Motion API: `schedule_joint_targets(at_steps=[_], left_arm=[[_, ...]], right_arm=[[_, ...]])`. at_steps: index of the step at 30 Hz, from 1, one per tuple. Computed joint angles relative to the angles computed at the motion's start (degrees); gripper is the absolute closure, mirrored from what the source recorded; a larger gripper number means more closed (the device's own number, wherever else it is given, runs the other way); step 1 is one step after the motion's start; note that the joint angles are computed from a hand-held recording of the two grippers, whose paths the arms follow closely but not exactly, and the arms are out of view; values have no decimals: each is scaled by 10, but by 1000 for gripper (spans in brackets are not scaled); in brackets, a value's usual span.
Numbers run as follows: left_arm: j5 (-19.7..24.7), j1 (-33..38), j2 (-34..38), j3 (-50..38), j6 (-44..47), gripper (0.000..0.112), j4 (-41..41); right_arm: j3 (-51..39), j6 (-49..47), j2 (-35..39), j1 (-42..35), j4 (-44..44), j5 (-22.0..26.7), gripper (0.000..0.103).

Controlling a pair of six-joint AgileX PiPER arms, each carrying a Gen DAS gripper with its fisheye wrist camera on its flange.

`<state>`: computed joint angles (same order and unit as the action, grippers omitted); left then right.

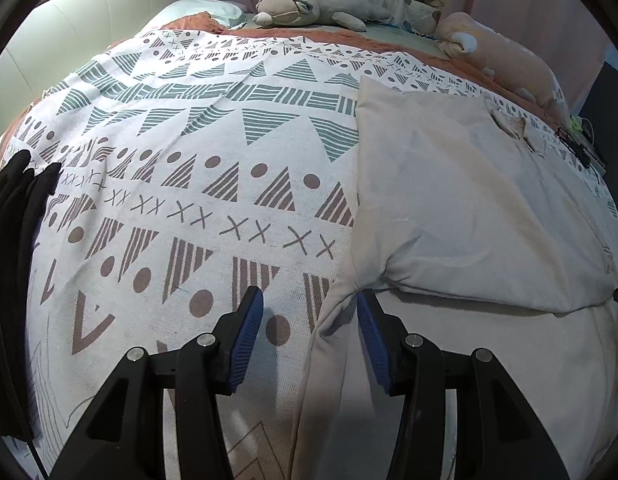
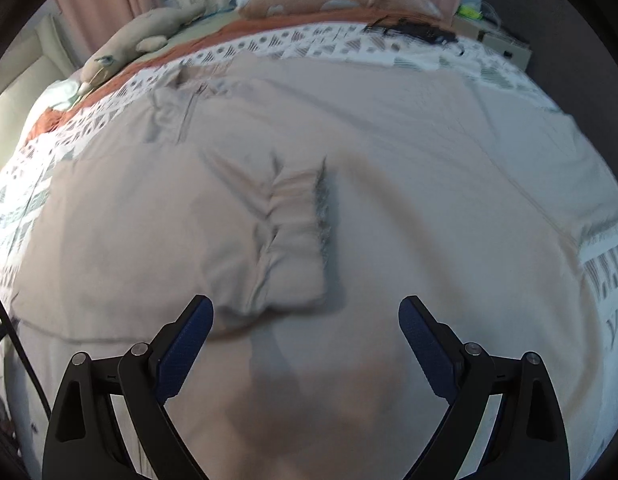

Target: Fold large clothes

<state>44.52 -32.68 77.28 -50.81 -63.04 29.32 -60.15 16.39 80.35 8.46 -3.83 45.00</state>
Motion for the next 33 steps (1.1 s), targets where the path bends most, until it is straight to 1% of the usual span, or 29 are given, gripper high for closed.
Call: schedule_joint_targets(at_steps=[2, 4, 6, 7, 8, 11, 13, 14, 17, 18, 19, 21, 22, 27, 29, 31, 33], left_arm=[[0, -2, 9, -3, 1, 62, -1], [0, -3, 19, -4, 0, 62, 1], [2, 0, 27, -4, -4, 62, 6], [-5, 6, 29, -3, 2, 62, 0], [-10, 13, 32, -3, 8, 62, -7], [-4, 14, 43, -14, 14, 62, -8], [5, 9, 47, -23, 22, 62, -9], [7, 8, 45, -26, 26, 62, -13], [19, -1, 29, -33, 21, 62, -13], [27, -7, 23, -37, 15, 59, -7], [35, -15, 15, -40, 7, 54, 1], [43, -30, -6, -40, -9, 15, 17], [46, -38, -16, -39, -18, 9, 25], [86, -101, -66, -51, -88, 9, 68], [108, -135, -85, -56, -125, 9, 96], [142, -181, -100, -61, -169, 9, 129], [165, -214, -109, -69, -185, 9, 141]], right_arm=[[0, 27, 28, 16, -41, -5, 9], [-6, 58, 57, 18, -75, -17, 13], [-43, 72, 88, 11, -82, -17, 14], [-49, 82, 96, 7, -89, -21, 16], [-57, 92, 105, 6, -99, -24, 21], [-70, 114, 125, 12, -118, -28, 21], [-71, 102, 112, 8, -112, -16, 21], [-68, 93, 106, 6, -96, -19, 21], [-52, 33, 68, -24, -6, -19, 21], [-46, 14, 58, -37, 23, -23, 21], [-37, 3, 44, -49, 42, -29, 21], [-22, -3, 17, -64, 55, -32, 21], [-14, -10, 5, -70, 65, -35, 21], [29, -65, -83, -104, 127, -40, 19], [37, -71, -117, -111, 146, -40, 15], [46, -90, -153, -125, 168, -29, 13], [59, -86, -179, -119, 162, -31, 9]])
